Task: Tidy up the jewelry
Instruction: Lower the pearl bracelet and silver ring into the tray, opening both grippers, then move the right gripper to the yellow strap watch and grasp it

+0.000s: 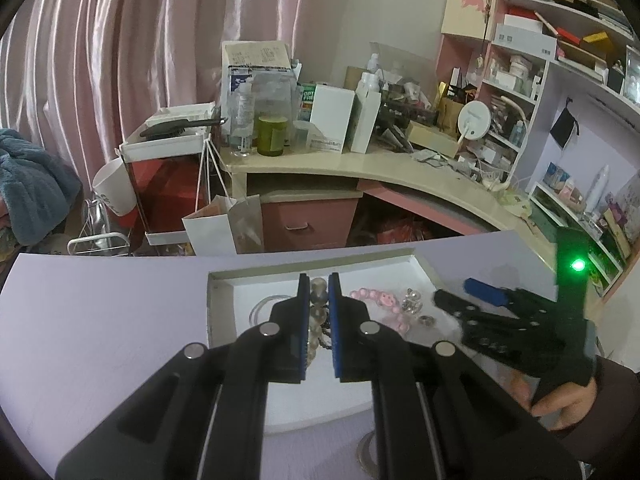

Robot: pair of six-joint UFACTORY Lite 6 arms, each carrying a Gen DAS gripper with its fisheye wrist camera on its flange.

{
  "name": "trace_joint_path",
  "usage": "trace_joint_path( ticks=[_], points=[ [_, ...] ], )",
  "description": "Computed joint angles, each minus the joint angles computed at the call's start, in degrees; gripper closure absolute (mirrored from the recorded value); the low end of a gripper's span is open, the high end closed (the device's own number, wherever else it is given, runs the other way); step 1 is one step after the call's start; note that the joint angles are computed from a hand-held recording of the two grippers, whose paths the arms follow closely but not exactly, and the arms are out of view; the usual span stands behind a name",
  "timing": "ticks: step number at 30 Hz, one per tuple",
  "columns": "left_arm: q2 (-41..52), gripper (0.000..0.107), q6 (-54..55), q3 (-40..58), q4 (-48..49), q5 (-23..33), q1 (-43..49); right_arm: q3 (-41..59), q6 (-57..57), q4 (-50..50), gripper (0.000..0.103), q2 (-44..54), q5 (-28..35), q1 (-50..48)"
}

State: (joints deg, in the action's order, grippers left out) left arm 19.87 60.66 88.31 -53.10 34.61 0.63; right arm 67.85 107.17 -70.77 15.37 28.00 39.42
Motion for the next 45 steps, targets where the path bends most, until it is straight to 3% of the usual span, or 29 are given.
trace_joint_path(
  ticks=[15,16,19,21,31,36,45],
  points=[
    [6.88,0.097,-4.48,4.80,4.04,-1.73,-2.65,-8.01,6.10,-0.54,0.043,-7.08,1.82,1.27],
    [6.83,0.095,-5.02,4.70,4.06,-2.06,-2.59,-8.29,6.35,-0.58,0.043,-7.46,2.16,1.69],
    [4.96,0.076,-3.48,2.73,1.75,-2.39,-1.69,-10.34,7.90,-0.90,0.043,-9.77,3.49,3.31],
    [2.60,0.074,-1.25,0.35,-1.06,-2.23,-0.35,-11.48,8.77,-0.89,0.043,-11.09,4.23,4.17],
    [-15.21,0.044,10.18,-17.93,-12.30,-4.18,7.40,-16.76,13.20,-0.33,0.043,-17.52,13.25,14.25],
    [-22.61,0.037,14.28,-26.62,-14.23,-3.10,11.59,-17.73,15.26,0.31,0.043,-17.26,16.14,19.02],
    [-28.10,0.031,16.92,-34.86,-15.12,-1.93,15.89,-20.20,19.50,2.38,0.043,-17.16,18.61,24.63]
  ],
)
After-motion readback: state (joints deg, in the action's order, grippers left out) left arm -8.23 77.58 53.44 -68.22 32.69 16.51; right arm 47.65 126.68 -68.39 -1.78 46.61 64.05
